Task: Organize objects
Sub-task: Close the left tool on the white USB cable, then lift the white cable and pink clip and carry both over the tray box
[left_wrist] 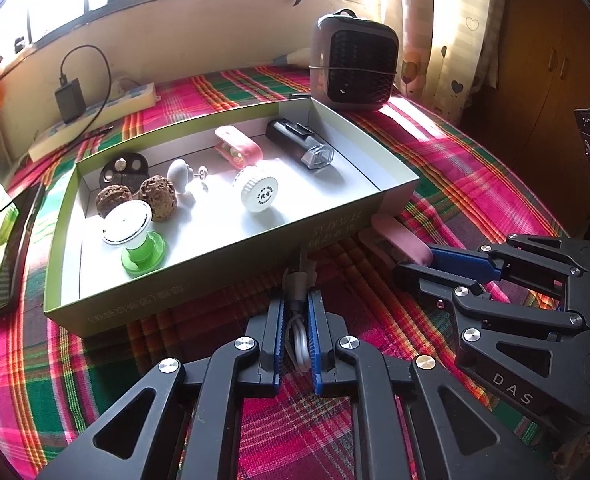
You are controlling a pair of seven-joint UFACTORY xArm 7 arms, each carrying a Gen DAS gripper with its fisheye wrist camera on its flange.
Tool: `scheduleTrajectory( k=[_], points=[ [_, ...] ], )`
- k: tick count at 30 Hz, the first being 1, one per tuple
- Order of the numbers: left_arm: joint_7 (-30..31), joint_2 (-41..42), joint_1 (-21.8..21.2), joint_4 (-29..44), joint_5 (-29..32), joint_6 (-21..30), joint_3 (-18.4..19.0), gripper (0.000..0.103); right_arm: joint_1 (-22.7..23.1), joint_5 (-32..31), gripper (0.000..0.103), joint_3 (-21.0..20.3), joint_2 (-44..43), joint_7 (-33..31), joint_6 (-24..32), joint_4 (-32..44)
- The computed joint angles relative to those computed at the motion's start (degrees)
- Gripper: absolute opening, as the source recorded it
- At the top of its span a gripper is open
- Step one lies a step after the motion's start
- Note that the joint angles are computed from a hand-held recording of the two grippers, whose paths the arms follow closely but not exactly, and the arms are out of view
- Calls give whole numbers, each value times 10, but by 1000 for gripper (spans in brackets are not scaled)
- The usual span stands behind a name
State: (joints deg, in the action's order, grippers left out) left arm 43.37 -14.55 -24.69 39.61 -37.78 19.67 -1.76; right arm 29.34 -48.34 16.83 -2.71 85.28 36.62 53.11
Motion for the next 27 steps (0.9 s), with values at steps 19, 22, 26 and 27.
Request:
scheduleTrajectory(
  k=[19,22,26,27],
  points=[
    [8,-38,-9,-20,-21,11,17,9,-12,-32,19,10,-28,39,-39,-25],
    [10,-44,-11,-22,-23,10,21,9,-17,-36,19,13,-35,47,-45,-29],
    [9,-50,-12,-22,-23,10,24,9,-21,-39,19,18,-40,49,-42,-29],
    [9,-51,-13,-22,-24,10,25,9,-22,-42,19,20,-41,52,-41,-28]
  ],
)
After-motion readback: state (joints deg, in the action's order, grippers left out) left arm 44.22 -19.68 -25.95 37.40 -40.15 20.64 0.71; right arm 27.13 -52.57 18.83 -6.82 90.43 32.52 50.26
